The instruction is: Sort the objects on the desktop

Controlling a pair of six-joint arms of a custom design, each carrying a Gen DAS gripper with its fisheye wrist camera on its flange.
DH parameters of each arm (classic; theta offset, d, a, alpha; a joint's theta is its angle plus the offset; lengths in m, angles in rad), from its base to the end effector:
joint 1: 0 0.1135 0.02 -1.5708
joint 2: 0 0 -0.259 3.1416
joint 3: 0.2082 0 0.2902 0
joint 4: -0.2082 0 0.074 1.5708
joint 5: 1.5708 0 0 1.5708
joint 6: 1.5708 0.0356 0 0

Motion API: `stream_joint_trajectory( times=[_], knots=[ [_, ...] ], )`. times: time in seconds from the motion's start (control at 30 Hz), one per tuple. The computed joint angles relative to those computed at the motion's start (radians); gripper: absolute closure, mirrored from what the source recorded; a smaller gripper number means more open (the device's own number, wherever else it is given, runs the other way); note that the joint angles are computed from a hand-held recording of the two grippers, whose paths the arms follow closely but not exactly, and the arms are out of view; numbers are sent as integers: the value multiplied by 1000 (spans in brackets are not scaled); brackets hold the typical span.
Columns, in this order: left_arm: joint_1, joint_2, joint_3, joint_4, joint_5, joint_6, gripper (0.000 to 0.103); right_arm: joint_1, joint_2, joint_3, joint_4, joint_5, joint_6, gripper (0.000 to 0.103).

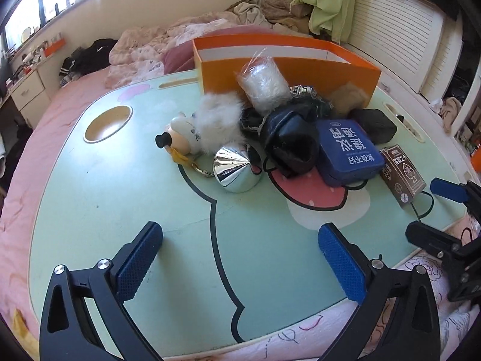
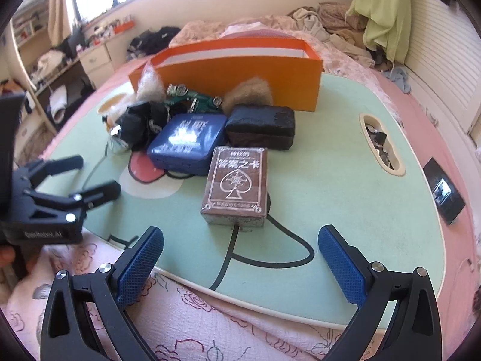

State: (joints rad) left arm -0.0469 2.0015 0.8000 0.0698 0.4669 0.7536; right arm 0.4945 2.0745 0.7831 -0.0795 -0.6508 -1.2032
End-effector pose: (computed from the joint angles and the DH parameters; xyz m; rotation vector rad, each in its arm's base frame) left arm 0.3304 -0.0316 0.0100 1.1182 2.2956 -0.3720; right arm 0.2550 0.1620 -0.0163 -2.0379 1.6756 0.7426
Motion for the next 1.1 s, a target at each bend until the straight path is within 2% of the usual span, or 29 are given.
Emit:
stream_joint_trajectory(
  times=[0.17, 0.23, 0.3, 0.37, 0.47, 0.57, 0.6, 0.63, 0.67, 0.77, 0.83, 0.9, 0.97, 1.1],
  knots=[
    [2, -12, -14, 3, 3, -1, 0, -29, 46, 100, -154, -75, -8, 0],
    [5, -12, -12, 1, 5, 1, 0, -26, 42, 101, -152, -76, 6, 0],
    [6, -11, -11, -1, 6, 1, 0, -2, 14, 55, -68, -50, 55, 3],
    [16, -18, -4, -19, 11, 11, 0, 23, 5, 33, -20, -29, 71, 14],
    [21, -19, -4, -22, 14, 16, 0, 64, 3, 12, 65, 9, 135, 21],
    [23, -20, -6, -22, 16, 15, 0, 82, 7, 14, 91, 20, 162, 28],
    [27, -20, -4, -24, 17, 17, 0, 81, 4, 1, 115, 22, 159, 39],
    [29, -20, -4, -22, 19, 13, 0, 78, 0, -17, 142, 20, 149, 58],
    [34, -19, 0, -30, 32, 13, 0, 75, -8, -47, 186, 17, 130, 63],
    [65, -8, 34, -88, 94, 18, 0, 45, -6, -74, 197, -33, 51, 63],
    [84, 1, 57, -125, 133, 20, 1, 7, -9, -59, 136, -103, -3, 63],
    [98, 9, 76, -155, 163, 19, 5, -20, 0, -26, 57, -154, -48, 63],
    [103, 18, 106, -194, 182, 12, 22, -35, 11, 0, 4, -180, -71, 63],
    [94, 38, 167, -247, 215, -28, 38, -19, 10, 0, 9, -160, -55, 63]
  ],
)
